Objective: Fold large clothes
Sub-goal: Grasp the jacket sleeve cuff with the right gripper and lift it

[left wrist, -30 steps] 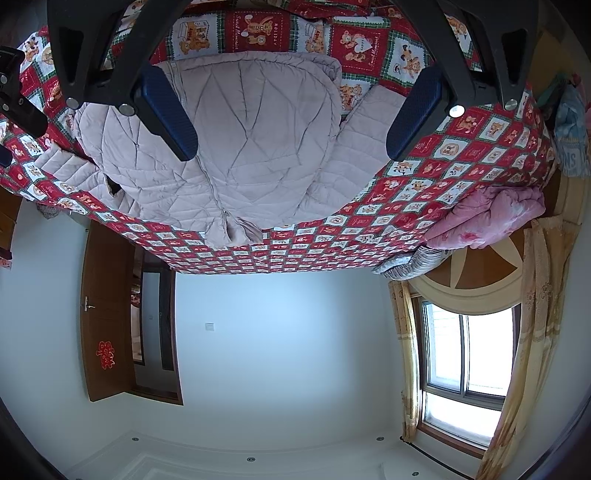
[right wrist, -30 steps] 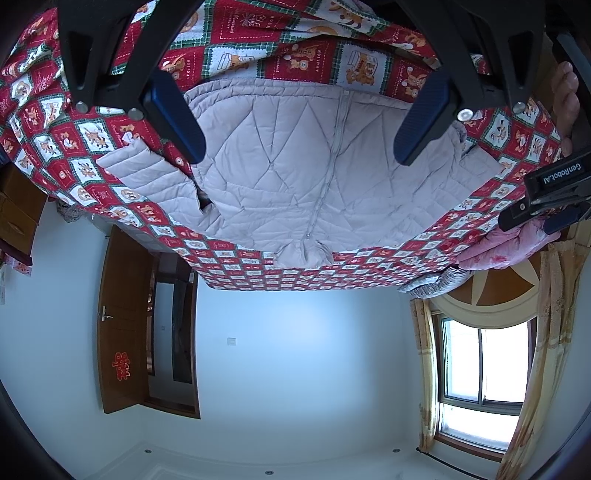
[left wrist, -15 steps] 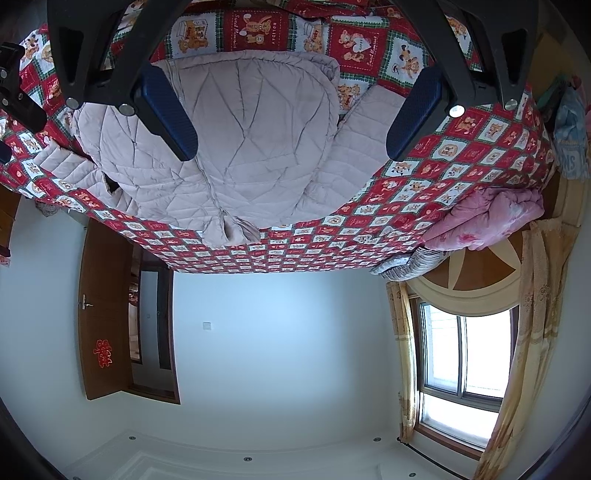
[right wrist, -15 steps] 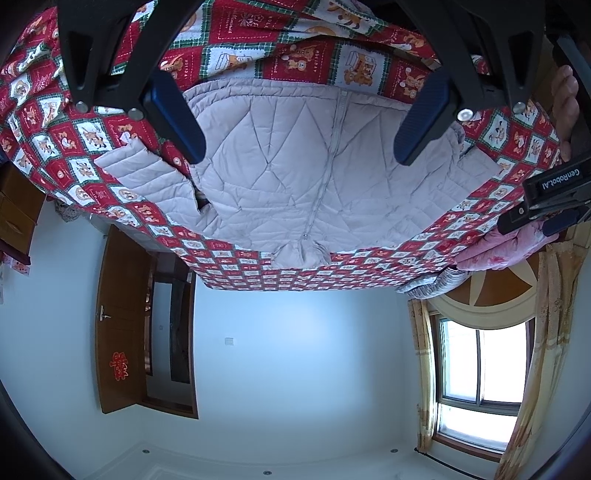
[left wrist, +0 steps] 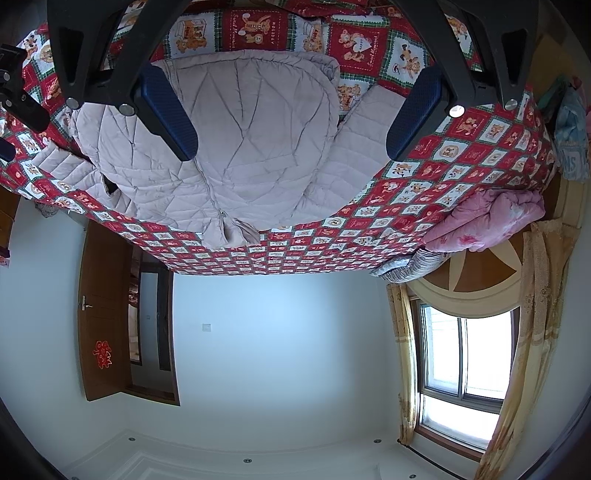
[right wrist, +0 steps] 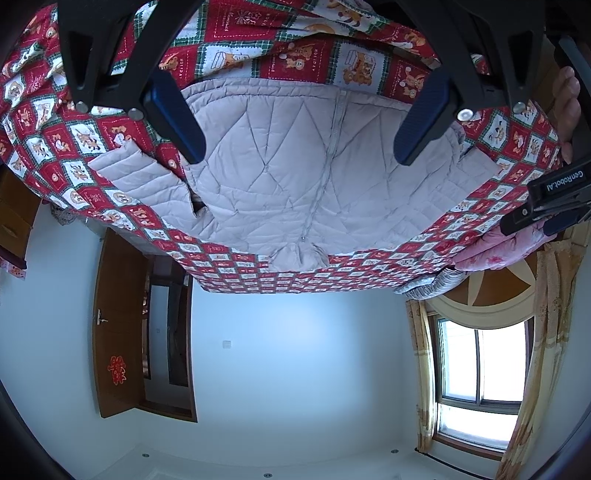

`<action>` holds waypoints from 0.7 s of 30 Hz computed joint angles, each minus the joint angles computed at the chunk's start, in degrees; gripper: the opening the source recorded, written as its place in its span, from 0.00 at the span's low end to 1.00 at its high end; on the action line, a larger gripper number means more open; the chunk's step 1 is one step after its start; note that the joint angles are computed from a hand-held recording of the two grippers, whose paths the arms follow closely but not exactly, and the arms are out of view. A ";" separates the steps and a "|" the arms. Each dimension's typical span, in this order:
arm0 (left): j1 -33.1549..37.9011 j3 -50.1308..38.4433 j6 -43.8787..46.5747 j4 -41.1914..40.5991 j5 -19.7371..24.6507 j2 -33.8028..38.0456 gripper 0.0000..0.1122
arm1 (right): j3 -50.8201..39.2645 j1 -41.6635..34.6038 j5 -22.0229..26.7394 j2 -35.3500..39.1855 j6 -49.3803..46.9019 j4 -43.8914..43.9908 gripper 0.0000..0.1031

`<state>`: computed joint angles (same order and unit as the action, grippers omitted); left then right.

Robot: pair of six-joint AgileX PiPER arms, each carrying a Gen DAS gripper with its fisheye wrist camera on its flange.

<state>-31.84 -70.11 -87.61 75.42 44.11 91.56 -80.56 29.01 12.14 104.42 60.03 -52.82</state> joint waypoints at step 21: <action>15.15 -41.87 24.91 -17.92 -2.05 37.35 0.91 | -49.56 -22.80 26.39 34.71 -26.38 39.76 0.90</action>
<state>-16.69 -111.98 -62.69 57.50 42.07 128.91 -130.12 6.21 38.53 139.13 33.65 -13.06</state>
